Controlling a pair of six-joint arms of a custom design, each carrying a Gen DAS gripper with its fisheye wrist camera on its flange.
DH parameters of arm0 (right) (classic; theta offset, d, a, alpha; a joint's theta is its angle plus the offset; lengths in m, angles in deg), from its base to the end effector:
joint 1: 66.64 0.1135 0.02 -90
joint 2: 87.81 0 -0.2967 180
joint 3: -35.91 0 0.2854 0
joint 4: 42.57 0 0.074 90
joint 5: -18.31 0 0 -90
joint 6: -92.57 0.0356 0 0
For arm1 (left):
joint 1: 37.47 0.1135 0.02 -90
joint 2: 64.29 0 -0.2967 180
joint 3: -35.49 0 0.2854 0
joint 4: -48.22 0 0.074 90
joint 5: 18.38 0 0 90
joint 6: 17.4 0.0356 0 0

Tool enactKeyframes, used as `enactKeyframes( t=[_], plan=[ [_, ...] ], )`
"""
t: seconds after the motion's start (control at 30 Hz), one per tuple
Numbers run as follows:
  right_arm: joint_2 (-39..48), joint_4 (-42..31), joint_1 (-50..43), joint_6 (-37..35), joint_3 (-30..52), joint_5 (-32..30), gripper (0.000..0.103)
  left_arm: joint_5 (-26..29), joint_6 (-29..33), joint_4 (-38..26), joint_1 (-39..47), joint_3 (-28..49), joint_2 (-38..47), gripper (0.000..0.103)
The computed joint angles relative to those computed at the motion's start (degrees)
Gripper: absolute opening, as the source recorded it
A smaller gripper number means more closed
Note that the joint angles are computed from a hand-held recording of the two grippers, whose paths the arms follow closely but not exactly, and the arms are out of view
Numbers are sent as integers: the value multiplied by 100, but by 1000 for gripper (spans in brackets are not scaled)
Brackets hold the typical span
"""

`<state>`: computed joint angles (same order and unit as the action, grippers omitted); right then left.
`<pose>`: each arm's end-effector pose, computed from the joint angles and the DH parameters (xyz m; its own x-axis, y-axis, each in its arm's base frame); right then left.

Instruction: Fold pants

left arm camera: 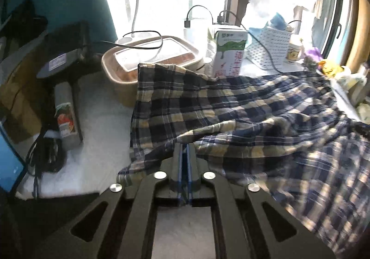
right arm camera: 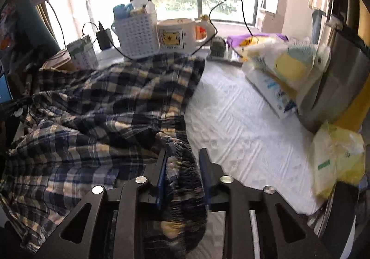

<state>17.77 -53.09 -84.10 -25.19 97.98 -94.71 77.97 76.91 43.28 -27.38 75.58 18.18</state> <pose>0.3565 -0.0976 0.1164 -0.7097 -0.2261 -0.6672 -0.3091 0.9510 0.0065 0.2627 0.0427 0.1349 -0.7293 -0.0539 -0.6821 -0.0456 0.9985 -0.0301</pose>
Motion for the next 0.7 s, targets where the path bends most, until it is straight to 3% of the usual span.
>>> enactKeyframes(
  t=[0.07, 0.1, 0.13, 0.27, 0.37, 0.63, 0.7],
  plan=[
    [-171, 72, -226, -27, -192, -189, 65, -76, -14, -197, 26, -309, -612, 68],
    [-258, 118, -298, -23, -287, -263, 71, 41, -52, -414, 93, -571, -1162, 70],
    [-348, 149, -397, -36, -375, -346, 75, 204, -49, -678, 149, -701, -1539, 70],
    [-618, 103, -764, -175, -625, -539, 75, 833, -125, -2168, 61, -1166, -3175, 70],
    [-723, 27, -966, -355, -779, -703, 75, 1045, -600, -2911, -588, -1502, -3852, 70],
    [-708, -147, -1046, -1022, -1130, -1082, 75, -553, -2356, -2870, -2824, -2101, -3976, 70],
    [-565, -218, -1043, -1113, -1104, -1201, 75, -1174, -2801, -3143, -3613, -2170, -4297, 61]
  ],
)
